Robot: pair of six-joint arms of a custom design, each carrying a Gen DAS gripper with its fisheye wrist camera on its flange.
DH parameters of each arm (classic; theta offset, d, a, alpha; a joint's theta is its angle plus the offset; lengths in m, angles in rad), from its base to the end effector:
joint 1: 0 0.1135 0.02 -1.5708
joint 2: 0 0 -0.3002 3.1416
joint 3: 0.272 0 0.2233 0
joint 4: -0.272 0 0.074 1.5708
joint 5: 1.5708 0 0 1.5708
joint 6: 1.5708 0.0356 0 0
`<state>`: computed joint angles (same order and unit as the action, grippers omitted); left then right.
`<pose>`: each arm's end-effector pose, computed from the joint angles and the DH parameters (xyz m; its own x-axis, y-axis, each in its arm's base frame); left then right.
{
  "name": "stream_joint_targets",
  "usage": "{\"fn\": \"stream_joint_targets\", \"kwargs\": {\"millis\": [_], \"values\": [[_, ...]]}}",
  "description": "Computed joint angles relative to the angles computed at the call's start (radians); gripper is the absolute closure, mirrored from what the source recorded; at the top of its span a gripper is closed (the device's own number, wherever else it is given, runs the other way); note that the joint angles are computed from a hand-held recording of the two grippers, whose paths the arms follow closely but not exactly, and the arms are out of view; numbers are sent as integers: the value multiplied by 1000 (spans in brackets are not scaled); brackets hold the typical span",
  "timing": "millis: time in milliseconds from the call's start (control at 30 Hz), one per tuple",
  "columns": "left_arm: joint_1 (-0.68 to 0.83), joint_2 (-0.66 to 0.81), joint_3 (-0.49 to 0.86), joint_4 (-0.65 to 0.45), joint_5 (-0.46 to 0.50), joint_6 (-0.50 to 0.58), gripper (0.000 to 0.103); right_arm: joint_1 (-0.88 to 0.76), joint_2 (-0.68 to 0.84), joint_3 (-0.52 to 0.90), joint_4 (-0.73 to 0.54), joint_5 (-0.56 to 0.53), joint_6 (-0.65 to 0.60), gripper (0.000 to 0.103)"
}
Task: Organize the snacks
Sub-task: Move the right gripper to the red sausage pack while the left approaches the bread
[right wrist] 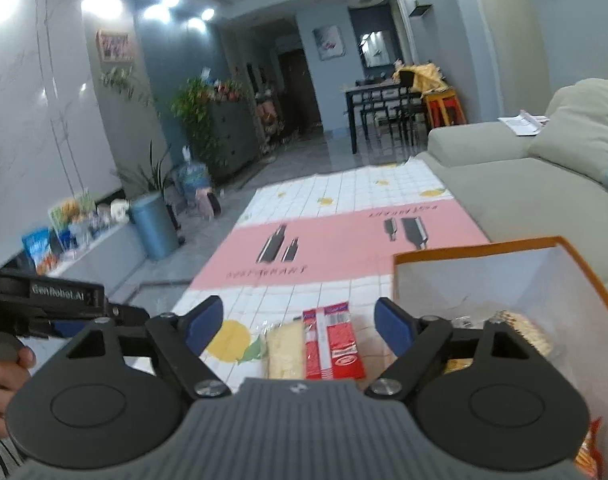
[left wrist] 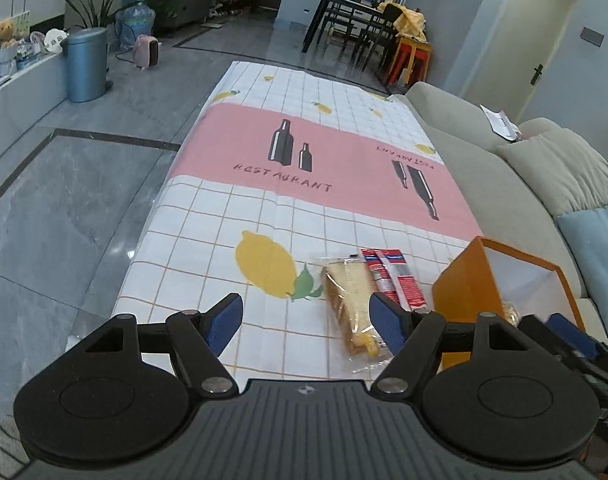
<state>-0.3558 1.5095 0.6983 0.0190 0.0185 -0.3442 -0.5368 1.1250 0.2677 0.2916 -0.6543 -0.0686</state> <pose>0.2530 -0.0947 0.2205 -0.7498 -0.0813 -0.6566 0.1142 0.9617 -0.2494 0.1512 -0.0647 0.2062 -0.4571 0.2087 -0.8646 -0.0672 0.9612 0.2676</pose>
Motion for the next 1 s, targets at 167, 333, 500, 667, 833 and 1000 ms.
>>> {"fn": "stream_joint_targets", "kwargs": {"millis": [167, 333, 500, 667, 833, 1000], "values": [[72, 49, 12, 11, 48, 5, 18, 212, 134, 37, 56, 213, 56, 27], [132, 111, 44, 6, 92, -17, 18, 383, 282, 118, 42, 402, 83, 27], [167, 156, 55, 23, 132, -37, 18, 500, 471, 257, -23, 563, 110, 27], [184, 189, 70, 20, 136, -58, 18, 512, 678, 439, -131, 625, 205, 28], [188, 204, 85, 14, 139, -52, 18, 507, 805, 554, -161, 625, 253, 26], [190, 225, 96, 12, 155, -61, 19, 513, 860, 610, -196, 605, 216, 18]]}}
